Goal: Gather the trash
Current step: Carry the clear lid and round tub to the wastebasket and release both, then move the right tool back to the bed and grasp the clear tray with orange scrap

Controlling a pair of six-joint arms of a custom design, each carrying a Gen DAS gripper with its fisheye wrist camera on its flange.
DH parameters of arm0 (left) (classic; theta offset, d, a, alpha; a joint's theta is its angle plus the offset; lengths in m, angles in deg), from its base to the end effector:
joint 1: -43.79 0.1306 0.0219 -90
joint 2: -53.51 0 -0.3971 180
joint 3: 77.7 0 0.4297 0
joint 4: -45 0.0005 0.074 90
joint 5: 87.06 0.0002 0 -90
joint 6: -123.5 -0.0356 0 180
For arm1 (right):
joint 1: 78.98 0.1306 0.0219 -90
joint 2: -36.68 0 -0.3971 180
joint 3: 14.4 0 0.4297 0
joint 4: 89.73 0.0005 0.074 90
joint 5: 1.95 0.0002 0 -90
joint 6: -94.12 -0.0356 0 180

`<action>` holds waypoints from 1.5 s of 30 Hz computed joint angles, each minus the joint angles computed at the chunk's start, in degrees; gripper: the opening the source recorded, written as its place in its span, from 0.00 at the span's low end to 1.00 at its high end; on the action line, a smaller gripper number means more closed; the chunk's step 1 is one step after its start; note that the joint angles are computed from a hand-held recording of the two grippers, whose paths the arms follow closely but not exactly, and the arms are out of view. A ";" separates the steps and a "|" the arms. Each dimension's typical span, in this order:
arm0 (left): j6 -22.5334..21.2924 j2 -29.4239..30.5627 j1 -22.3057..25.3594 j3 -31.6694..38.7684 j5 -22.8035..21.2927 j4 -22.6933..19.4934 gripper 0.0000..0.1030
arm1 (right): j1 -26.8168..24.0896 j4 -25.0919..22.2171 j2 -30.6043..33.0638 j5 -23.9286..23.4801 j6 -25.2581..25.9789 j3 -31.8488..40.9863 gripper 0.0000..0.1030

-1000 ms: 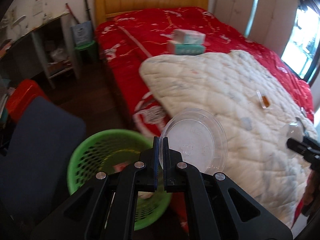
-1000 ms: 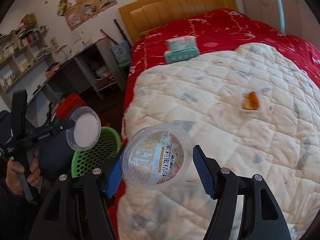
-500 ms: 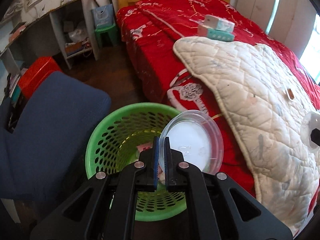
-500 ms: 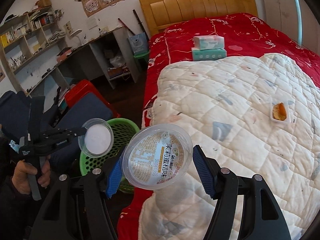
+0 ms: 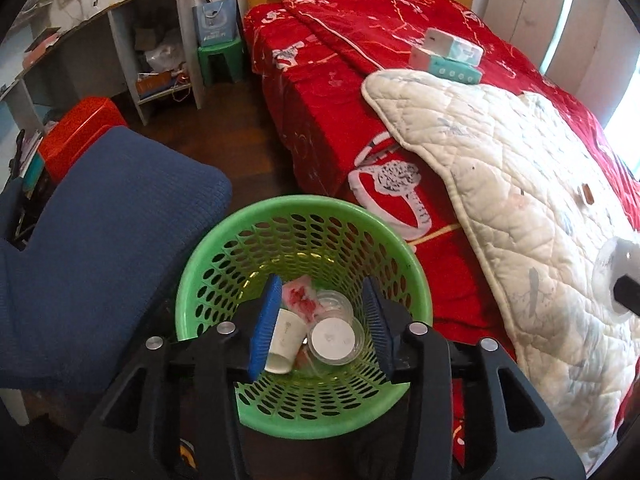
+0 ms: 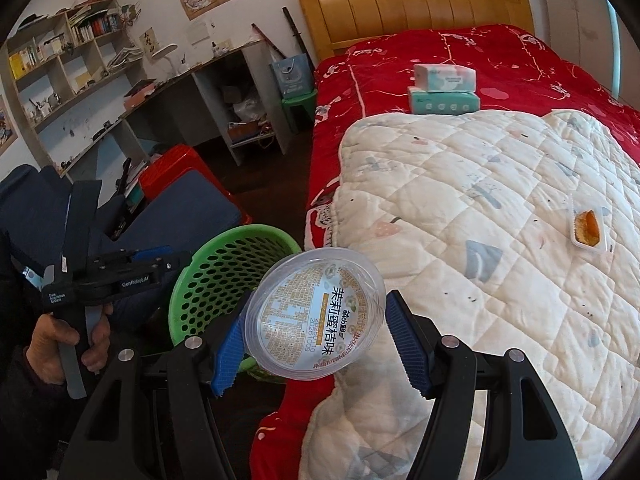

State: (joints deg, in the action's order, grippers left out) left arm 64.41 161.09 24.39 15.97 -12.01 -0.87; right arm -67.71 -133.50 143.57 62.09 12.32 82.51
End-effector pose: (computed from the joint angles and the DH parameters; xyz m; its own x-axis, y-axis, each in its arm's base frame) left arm 0.5814 -0.1955 0.3121 -0.8012 -0.2440 -0.5463 -0.2484 0.9663 -0.0673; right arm 0.6080 0.1365 0.3505 -0.7215 -0.2745 -0.6356 -0.5380 0.8002 0.2651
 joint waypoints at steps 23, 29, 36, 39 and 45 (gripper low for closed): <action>0.45 -3.02 2.94 0.84 -2.67 0.73 0.61 | 9.60 -1.72 6.56 0.17 -0.07 4.45 0.62; 0.57 -2.92 3.06 0.88 -2.47 1.01 0.62 | 10.13 -1.26 7.02 -2.07 -1.74 4.26 0.70; 0.65 -2.61 2.36 1.04 -2.32 0.78 0.62 | 8.23 -0.53 4.32 -1.29 -1.19 1.95 0.72; 0.51 -1.99 1.53 1.79 -2.30 0.54 0.63 | 6.74 -0.54 3.12 -0.41 -0.93 1.11 0.75; -0.19 -0.10 -0.41 4.26 -1.83 0.07 0.63 | 3.31 -0.02 1.77 1.43 -1.02 0.07 0.77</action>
